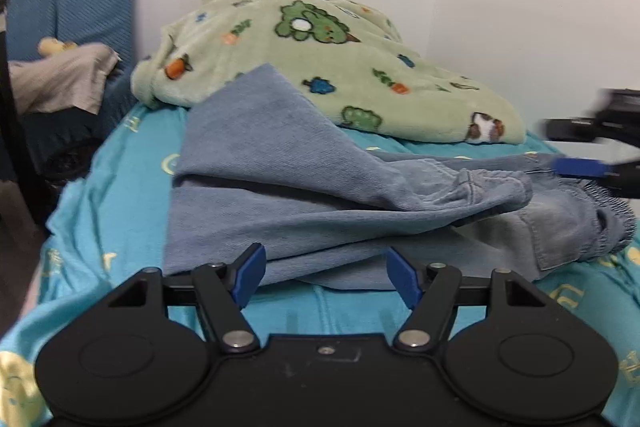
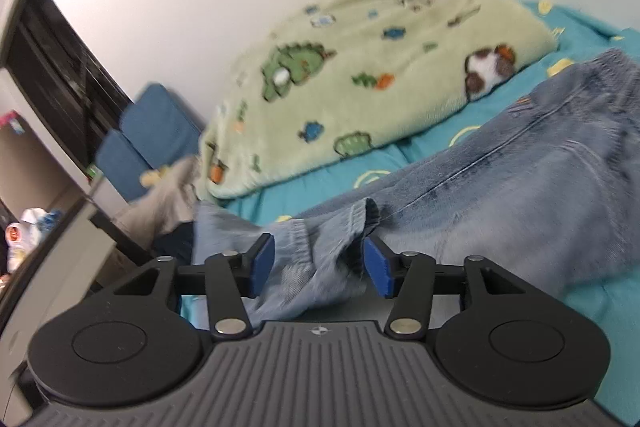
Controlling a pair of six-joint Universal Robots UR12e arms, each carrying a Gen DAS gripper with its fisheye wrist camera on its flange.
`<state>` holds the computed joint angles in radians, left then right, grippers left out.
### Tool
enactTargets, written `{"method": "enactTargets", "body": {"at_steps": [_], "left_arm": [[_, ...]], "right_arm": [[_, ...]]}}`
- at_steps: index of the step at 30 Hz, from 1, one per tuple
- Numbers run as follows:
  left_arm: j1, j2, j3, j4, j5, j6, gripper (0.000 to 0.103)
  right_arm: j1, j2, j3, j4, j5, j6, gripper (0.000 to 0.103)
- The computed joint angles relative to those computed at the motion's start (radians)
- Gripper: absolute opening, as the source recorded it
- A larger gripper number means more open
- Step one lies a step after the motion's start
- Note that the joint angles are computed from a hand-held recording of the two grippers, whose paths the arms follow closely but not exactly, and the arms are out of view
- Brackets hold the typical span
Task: Fold clothes
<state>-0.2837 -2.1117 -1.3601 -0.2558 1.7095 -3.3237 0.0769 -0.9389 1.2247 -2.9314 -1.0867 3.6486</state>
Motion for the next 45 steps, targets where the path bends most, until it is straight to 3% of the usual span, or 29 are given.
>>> {"method": "enactTargets", "body": {"at_steps": [4, 7, 10, 14, 15, 17, 18, 21, 26, 29, 31, 34, 37, 39, 41, 45], "left_arm": [[0.005, 0.002, -0.006, 0.027, -0.022, 0.028, 0.064], [0.010, -0.002, -0.007, 0.060, -0.012, 0.059, 0.064], [0.023, -0.003, -0.003, 0.052, -0.026, 0.028, 0.064], [0.039, 0.005, -0.008, 0.028, -0.057, -0.012, 0.064], [0.042, 0.007, -0.010, 0.021, -0.066, -0.026, 0.064], [0.048, 0.013, -0.014, 0.003, -0.085, -0.058, 0.064], [0.050, 0.016, -0.017, -0.001, -0.093, -0.067, 0.064], [0.050, 0.022, -0.022, 0.004, -0.095, -0.069, 0.064], [0.045, 0.025, -0.028, 0.034, -0.069, -0.044, 0.064], [0.050, 0.029, -0.031, 0.031, -0.077, -0.061, 0.064], [0.054, 0.029, -0.032, 0.027, -0.086, -0.067, 0.064], [0.057, 0.028, -0.034, 0.023, -0.086, -0.069, 0.064], [0.060, 0.030, -0.034, 0.012, -0.103, -0.083, 0.064], [0.061, 0.030, -0.032, 0.013, -0.110, -0.088, 0.064], [0.061, 0.031, -0.032, 0.019, -0.115, -0.091, 0.064], [0.061, 0.034, -0.036, 0.030, -0.123, -0.098, 0.064]], "right_arm": [[0.011, 0.122, -0.193, 0.144, 0.035, 0.007, 0.056], [0.028, 0.201, -0.331, 0.294, 0.017, -0.032, 0.055], [0.043, 0.260, -0.434, 0.412, -0.013, -0.065, 0.051], [0.048, 0.279, -0.453, 0.397, 0.006, -0.040, 0.032], [0.050, 0.275, -0.450, 0.398, -0.007, -0.044, 0.018], [0.057, 0.259, -0.433, 0.378, -0.058, -0.057, 0.015], [0.060, 0.252, -0.422, 0.338, -0.087, -0.083, 0.003], [0.072, 0.224, -0.380, 0.184, -0.162, -0.183, 0.003], [0.085, 0.217, -0.388, 0.032, -0.249, -0.285, 0.002], [0.091, 0.239, -0.419, 0.063, -0.345, -0.326, 0.001], [0.087, 0.246, -0.423, 0.156, -0.391, -0.314, 0.002], [0.081, 0.249, -0.410, 0.329, -0.418, -0.319, 0.004], [0.076, 0.235, -0.376, 0.388, -0.409, -0.325, 0.011], [0.073, 0.222, -0.354, 0.377, -0.411, -0.305, 0.020], [0.070, 0.208, -0.336, 0.329, -0.411, -0.270, 0.040], [0.069, 0.201, -0.338, 0.231, -0.358, -0.211, 0.044]]}}
